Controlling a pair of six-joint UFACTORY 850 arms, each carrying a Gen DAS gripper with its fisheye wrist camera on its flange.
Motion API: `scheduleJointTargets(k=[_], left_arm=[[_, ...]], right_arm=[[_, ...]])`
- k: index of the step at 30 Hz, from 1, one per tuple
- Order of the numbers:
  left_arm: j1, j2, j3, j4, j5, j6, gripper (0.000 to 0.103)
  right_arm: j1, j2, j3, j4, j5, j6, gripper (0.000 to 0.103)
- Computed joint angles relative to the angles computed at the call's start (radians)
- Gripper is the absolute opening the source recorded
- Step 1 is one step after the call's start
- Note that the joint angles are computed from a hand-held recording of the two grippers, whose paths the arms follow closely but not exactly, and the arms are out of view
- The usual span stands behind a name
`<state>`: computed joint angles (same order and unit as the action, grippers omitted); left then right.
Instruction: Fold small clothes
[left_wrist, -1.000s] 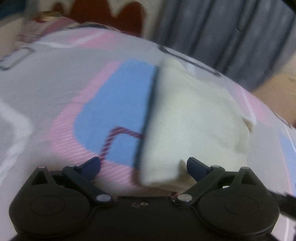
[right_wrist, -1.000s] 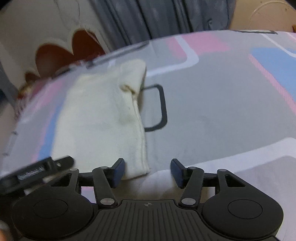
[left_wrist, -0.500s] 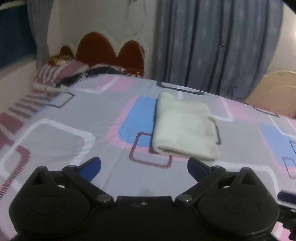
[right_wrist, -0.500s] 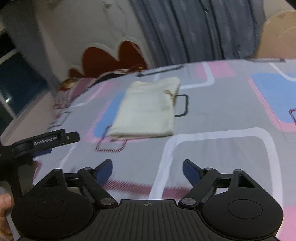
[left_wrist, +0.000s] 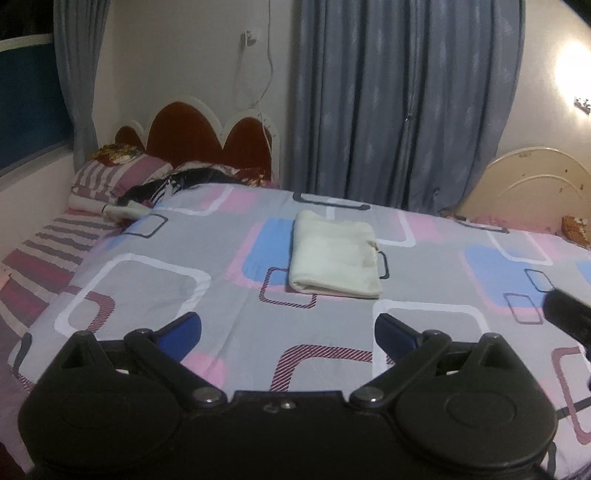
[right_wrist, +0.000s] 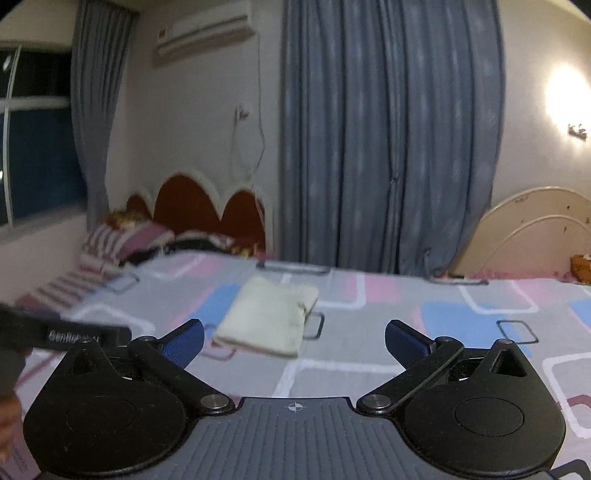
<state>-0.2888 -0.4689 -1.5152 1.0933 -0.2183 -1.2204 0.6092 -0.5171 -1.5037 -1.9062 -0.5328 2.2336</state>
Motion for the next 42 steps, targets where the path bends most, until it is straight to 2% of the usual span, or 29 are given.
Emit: scheduleJointTargets(k=[2,5,10,14,20,24,42], left_arm=[[-0.008,0.023,0.026,0.099,-0.013,-0.095,0.101],[-0.013,0.053,0.059,0.207,-0.011,-0.203,0.101],[-0.014,0.065,0.069,0.204,-0.006,-0.21,0.101],[-0.02,0.07,0.079,0.273,-0.014,-0.273,0.101],[-0.025,0.071,0.081,0.255,-0.029,-0.261,0.101],[-0.026,0.074,0.086,0.313,-0.041,-0.327,0.101],[-0.02,0.078,0.092,0.313,-0.052,-0.323,0.101]], right_arm=[[0.008,0.01,0.014,-0.018,-0.028,0.031,0.103],[0.005,0.017,0.02,-0.005,-0.025,0.04,0.103],[0.007,0.04,0.043,0.008,-0.022,0.047,0.103],[0.006,0.046,0.047,0.025,-0.015,0.034,0.103],[0.002,0.055,0.059,0.015,-0.007,0.053,0.103],[0.0,0.054,0.06,0.011,0.001,0.058,0.103],[-0.001,0.042,0.053,0.028,0.016,0.05,0.103]])
